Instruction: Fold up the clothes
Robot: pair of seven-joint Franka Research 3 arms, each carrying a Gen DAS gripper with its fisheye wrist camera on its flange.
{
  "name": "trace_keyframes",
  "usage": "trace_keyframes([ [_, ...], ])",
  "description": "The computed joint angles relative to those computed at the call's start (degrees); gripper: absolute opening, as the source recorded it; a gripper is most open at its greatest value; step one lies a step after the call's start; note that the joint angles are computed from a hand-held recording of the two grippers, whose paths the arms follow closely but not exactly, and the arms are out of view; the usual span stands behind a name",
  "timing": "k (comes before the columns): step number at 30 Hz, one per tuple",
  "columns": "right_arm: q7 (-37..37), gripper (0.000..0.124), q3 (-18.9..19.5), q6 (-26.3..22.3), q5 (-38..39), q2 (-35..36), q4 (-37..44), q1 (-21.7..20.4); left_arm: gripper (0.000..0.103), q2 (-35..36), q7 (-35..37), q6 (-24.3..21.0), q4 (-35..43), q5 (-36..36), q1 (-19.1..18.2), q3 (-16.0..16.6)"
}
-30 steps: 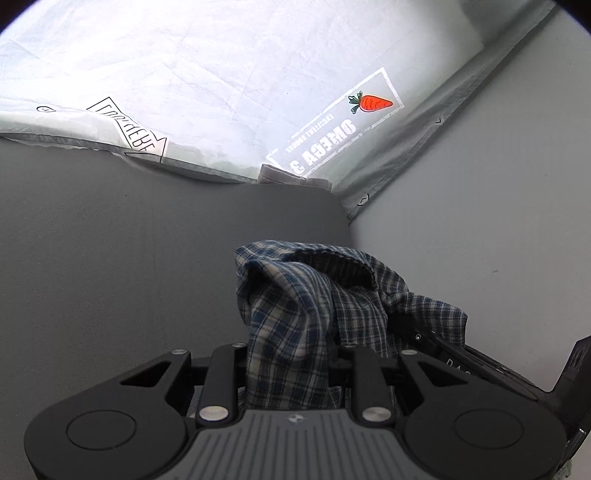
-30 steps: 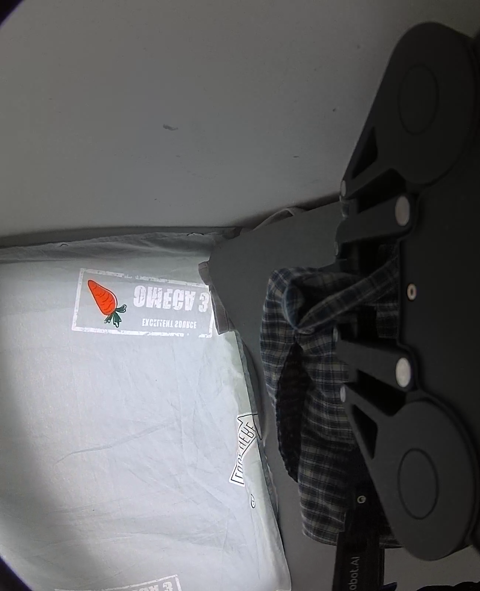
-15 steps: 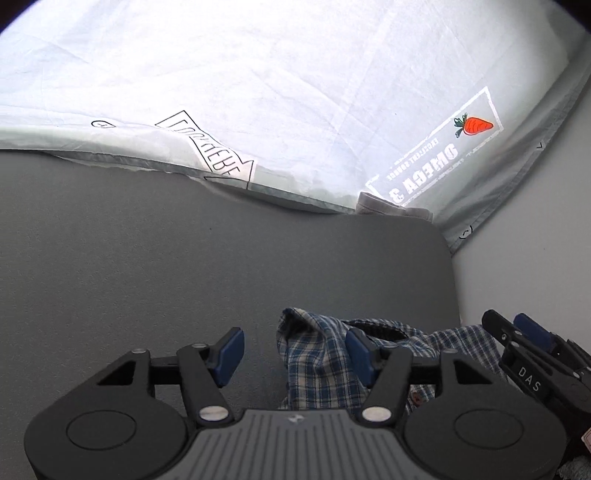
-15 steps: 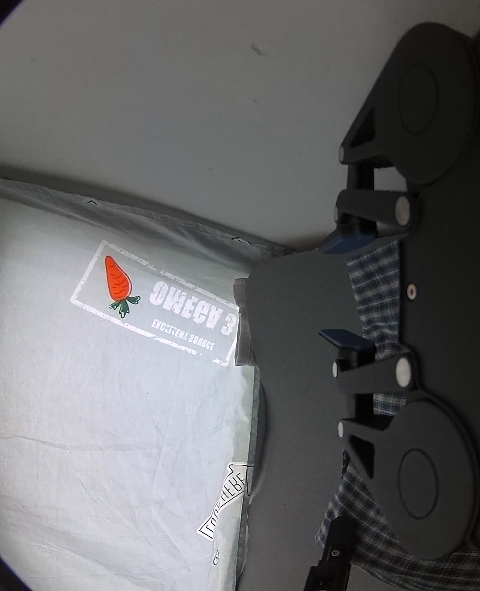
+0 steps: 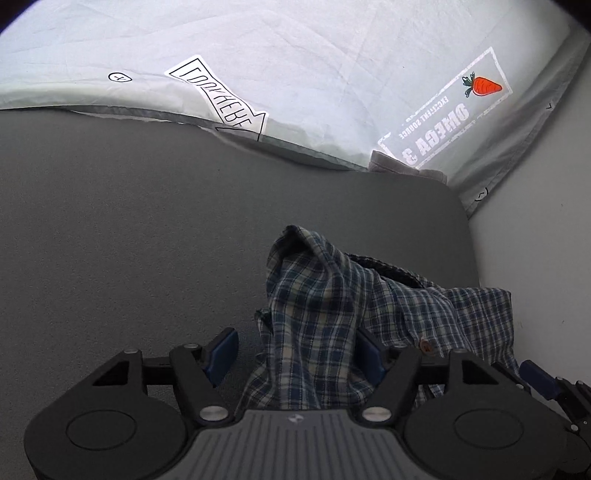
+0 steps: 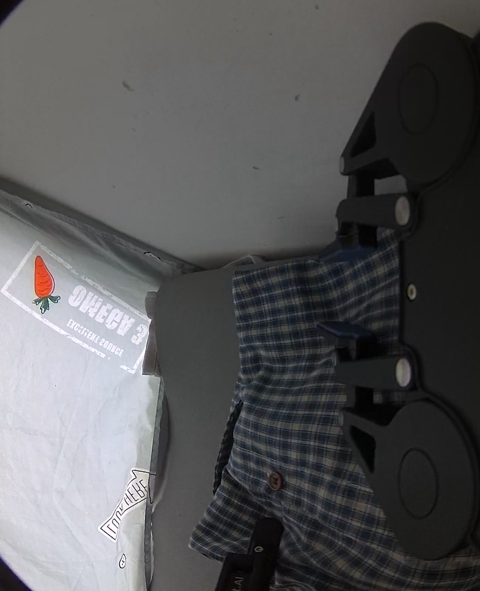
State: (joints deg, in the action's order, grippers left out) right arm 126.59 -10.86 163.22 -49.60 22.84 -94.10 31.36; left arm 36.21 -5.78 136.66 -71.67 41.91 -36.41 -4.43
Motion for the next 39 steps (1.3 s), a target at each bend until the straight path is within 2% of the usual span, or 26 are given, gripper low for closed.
trace_keyframes([
  [2, 1.7, 0.048, -0.7, 0.8, -1.7, -2.3, -1.9, 0.5, 0.069, -3.0, -0.7, 0.5, -3.0, 0.7, 0.1, 0.1],
  [4, 1.1, 0.048, 1.2, 1.8, 0.2, -5.2, -4.5, -0.8, 0.071, -7.3, -1.0, 1.4, -7.5, 2.2, 0.5, -0.2],
  [5, 0.8, 0.049, 2.1, 2.2, 1.0, -6.8, -6.0, -1.3, 0.074, -9.3, -0.8, 1.0, -9.3, 3.4, 0.5, -0.5],
  [7, 0.3, 0.056, 3.9, 3.2, 2.2, -10.1, -9.0, -2.1, 0.086, -13.6, 0.6, -1.3, -13.0, 5.8, 0.3, -1.7],
  [8, 2.2, 0.077, 4.2, 4.1, 0.6, -12.3, -11.0, -1.8, 0.086, -15.8, 1.4, -2.8, -14.8, 6.8, 0.2, -2.6],
  [9, 4.1, 0.086, 4.7, 4.9, -1.0, -14.4, -12.9, -1.9, 0.086, -18.3, 0.8, -3.8, -17.4, 8.2, 0.1, -3.4],
  [11, 4.9, 0.086, 6.9, 6.8, -0.3, -18.0, -16.5, -2.8, 0.087, -24.0, -2.5, -6.0, -22.9, 11.0, -0.4, -5.1],
  [14, 6.5, 0.087, 10.3, 9.4, 0.6, -24.4, -22.6, -3.9, 0.096, -33.5, -10.7, -8.7, -32.4, 14.6, -0.6, -8.1],
  [16, 8.1, 0.093, 12.4, 11.8, -0.5, -28.7, -26.7, -4.7, 0.101, -38.8, -14.8, -11.4, -36.8, 16.5, -0.6, -10.7],
  [17, 9.1, 0.099, 13.7, 12.8, -1.3, -30.7, -28.6, -5.3, 0.102, -41.0, -16.2, -13.3, -38.4, 17.4, -0.6, -12.1],
  [18, 9.2, 0.1, 14.7, 13.5, -1.2, -32.4, -30.1, -5.6, 0.103, -42.9, -17.5, -15.1, -39.8, 18.4, -0.4, -13.5],
  [20, 9.1, 0.1, 17.1, 13.2, 0.2, -35.7, -32.7, -5.5, 0.103, -47.5, -19.1, -18.8, -42.9, 19.7, -0.2, -16.5],
  [25, 10.4, 0.101, 23.1, 12.8, 5.6, -42.3, -37.4, -5.5, 0.103, -59.6, -17.8, -18.7, -51.4, 15.3, 0.0, -19.9],
  [27, 11.3, 0.101, 26.7, 11.7, 6.7, -44.2, -38.2, -6.4, 0.103, -64.0, -17.8, -21.4, -53.9, 12.4, 0.0, -21.8],
  [30, 13.8, 0.101, 33.5, 8.6, 8.1, -46.1, -37.6, -8.5, 0.103, -70.9, -13.6, -26.1, -57.1, 6.3, -1.2, -23.3],
  [33, 19.6, 0.101, 43.0, 5.3, 8.2, -47.2, -35.2, -13.4, 0.103, -80.6, -6.4, -29.0, -62.5, 2.2, -4.1, -23.2],
  [35, 25.4, 0.101, 52.0, 1.6, 7.0, -48.0, -31.8, -18.8, 0.103, -85.6, -0.7, -32.7, -64.4, -0.6, -5.9, -23.5],
  [39, 36.4, 0.101, 68.5, -9.4, 3.3, -47.7, -22.4, -27.1, 0.103, -94.9, 11.5, -44.9, -65.3, -5.1, -8.2, -26.6],
])
